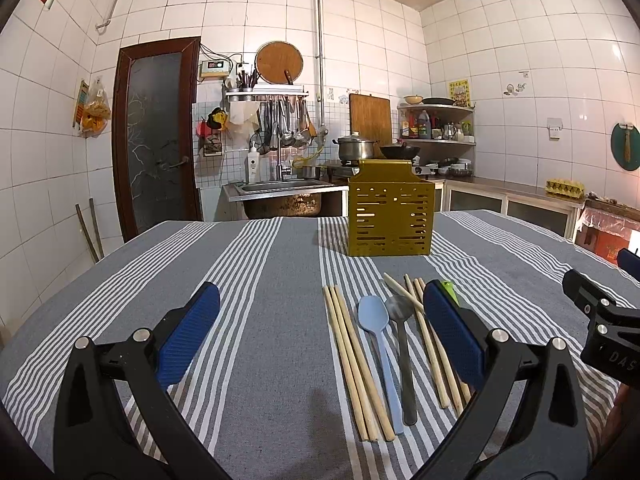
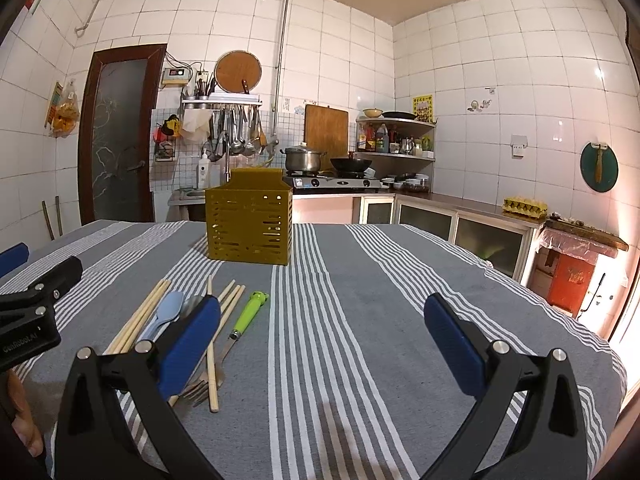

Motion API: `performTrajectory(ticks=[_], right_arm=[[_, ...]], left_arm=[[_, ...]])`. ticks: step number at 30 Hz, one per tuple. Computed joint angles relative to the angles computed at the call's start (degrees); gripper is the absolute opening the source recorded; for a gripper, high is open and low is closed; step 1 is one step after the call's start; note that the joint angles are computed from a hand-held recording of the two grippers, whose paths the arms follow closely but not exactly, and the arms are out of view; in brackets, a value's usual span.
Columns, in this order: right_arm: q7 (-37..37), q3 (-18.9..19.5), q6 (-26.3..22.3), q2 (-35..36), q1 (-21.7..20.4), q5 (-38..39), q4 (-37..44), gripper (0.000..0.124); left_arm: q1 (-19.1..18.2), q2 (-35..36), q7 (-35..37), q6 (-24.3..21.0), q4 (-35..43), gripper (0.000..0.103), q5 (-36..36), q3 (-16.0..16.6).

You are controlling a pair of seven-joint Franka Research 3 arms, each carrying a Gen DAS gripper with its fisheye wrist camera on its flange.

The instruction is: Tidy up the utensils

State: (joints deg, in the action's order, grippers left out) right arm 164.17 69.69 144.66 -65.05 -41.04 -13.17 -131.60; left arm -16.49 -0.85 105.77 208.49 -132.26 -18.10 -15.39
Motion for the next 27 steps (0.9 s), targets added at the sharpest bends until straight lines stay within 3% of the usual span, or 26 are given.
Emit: performTrajectory(ticks=[27], right_arm=[[-0.6,0.5,-1.7,0.4,-0.6,0.3,1.2,0.099]], left_arm=[[0.6,-0.9,-0.4,-0.1,-0.6,0.098,0.1,-0.6]])
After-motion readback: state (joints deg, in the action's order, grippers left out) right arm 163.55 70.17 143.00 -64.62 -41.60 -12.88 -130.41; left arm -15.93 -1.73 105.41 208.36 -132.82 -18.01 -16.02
